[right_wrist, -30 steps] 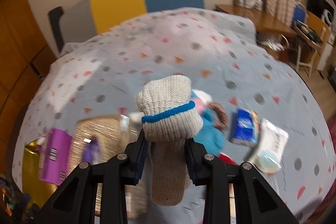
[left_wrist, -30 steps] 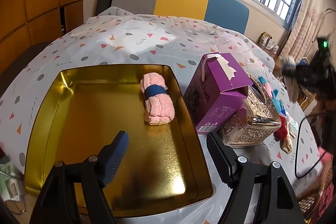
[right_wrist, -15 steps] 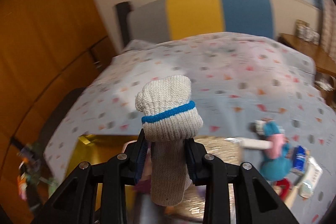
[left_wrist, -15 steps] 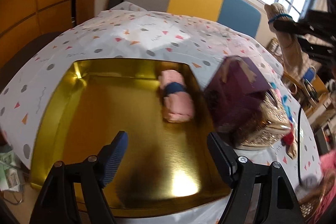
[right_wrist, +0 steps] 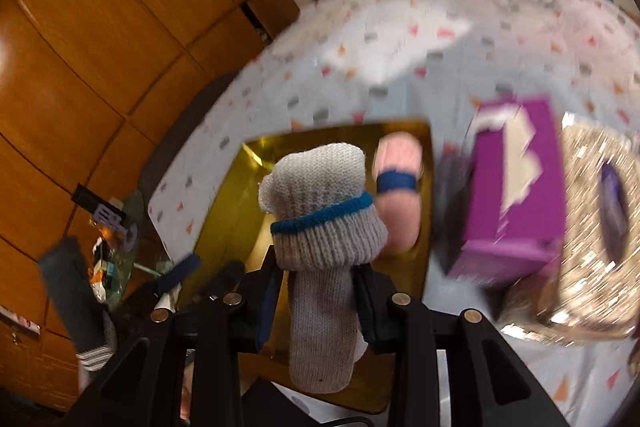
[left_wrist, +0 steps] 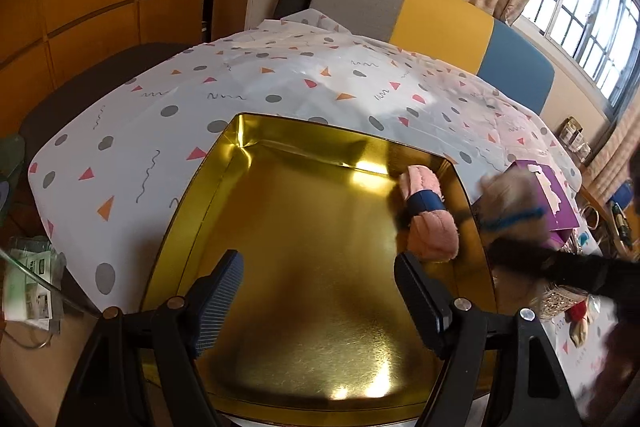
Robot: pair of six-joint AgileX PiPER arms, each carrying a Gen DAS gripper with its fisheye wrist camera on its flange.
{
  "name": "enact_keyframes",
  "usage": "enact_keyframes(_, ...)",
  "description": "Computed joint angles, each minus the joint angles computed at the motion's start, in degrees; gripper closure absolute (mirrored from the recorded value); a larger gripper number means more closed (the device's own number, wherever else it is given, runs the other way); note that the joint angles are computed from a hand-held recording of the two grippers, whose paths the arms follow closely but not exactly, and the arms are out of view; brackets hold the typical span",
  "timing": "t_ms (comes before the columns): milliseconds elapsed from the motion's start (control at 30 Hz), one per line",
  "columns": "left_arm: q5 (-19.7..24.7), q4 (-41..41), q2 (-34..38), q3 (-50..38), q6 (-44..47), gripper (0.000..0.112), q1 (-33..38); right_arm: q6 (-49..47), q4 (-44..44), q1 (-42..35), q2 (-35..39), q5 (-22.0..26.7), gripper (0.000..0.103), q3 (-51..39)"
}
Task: Organize soft objects
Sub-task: 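Carry the white sock into the gold tray and open the right tool, then move the left tool to the white roll while the right tool approaches the beige sock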
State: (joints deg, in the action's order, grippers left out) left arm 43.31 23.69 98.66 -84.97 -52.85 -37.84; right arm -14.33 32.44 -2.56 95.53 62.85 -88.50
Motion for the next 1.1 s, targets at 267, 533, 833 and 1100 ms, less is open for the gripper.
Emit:
enact_keyframes(267, 0.3, -0.4, 0.6, -0.5, 0.7, 0.034, -0.8, 1.5, -4.6, 2.2, 0.5, -3.7, 0.057, 5.6)
enact_keyframes(533, 0.8, 0.6, 0.8, -1.2, 0.8, 0.034, -2.1, 0.3, -5.1, 1.4, -4.8, -8.0, 0.053, 10.3)
enact_keyframes(833, 2.8, 2.9, 1.3, -3.2, 1.1, 0.034, -5.0, -1.0, -9.2, 0.2, -13.4, -14.8, 0.053, 15.5)
enact_keyframes(1100, 3.8, 4.7, 1.7, -5.0, 2.1, 0.034, -7.5, -6.5, -6.0, -7.4, -18.5, -16.5, 0.052, 18.2)
